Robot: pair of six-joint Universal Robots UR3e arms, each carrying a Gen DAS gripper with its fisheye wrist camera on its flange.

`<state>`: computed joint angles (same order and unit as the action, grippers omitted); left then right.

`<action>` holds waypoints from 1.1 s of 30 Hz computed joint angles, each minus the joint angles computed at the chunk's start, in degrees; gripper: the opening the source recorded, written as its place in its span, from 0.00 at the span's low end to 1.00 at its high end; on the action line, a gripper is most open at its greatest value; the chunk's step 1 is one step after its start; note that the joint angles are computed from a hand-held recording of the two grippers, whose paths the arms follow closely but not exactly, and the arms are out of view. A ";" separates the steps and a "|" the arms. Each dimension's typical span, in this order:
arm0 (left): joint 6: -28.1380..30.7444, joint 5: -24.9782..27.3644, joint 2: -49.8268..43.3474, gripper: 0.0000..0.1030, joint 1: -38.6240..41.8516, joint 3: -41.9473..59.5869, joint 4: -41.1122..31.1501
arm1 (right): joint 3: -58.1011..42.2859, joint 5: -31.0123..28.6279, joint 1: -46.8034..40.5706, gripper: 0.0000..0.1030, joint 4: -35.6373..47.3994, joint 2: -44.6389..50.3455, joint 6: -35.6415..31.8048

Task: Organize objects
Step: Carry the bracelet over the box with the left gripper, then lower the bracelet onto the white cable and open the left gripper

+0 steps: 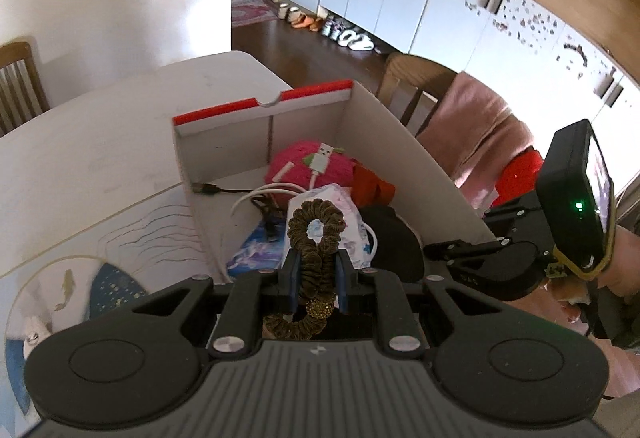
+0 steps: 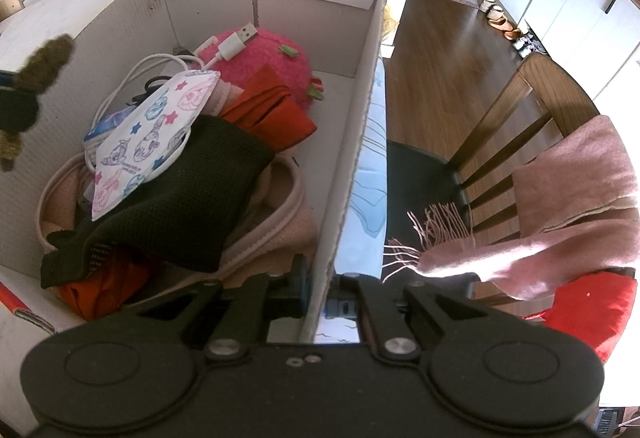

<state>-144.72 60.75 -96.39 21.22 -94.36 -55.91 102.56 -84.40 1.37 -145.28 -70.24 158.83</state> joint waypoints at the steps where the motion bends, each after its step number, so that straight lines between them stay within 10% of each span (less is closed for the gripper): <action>1: -0.42 0.73 -0.78 0.16 -0.79 0.26 0.87 | 0.00 0.00 0.00 0.05 0.00 0.00 0.00; 33: -3.33 14.72 -18.43 0.17 -9.51 12.06 6.79 | 0.26 0.40 -0.15 0.06 -0.26 -0.03 0.16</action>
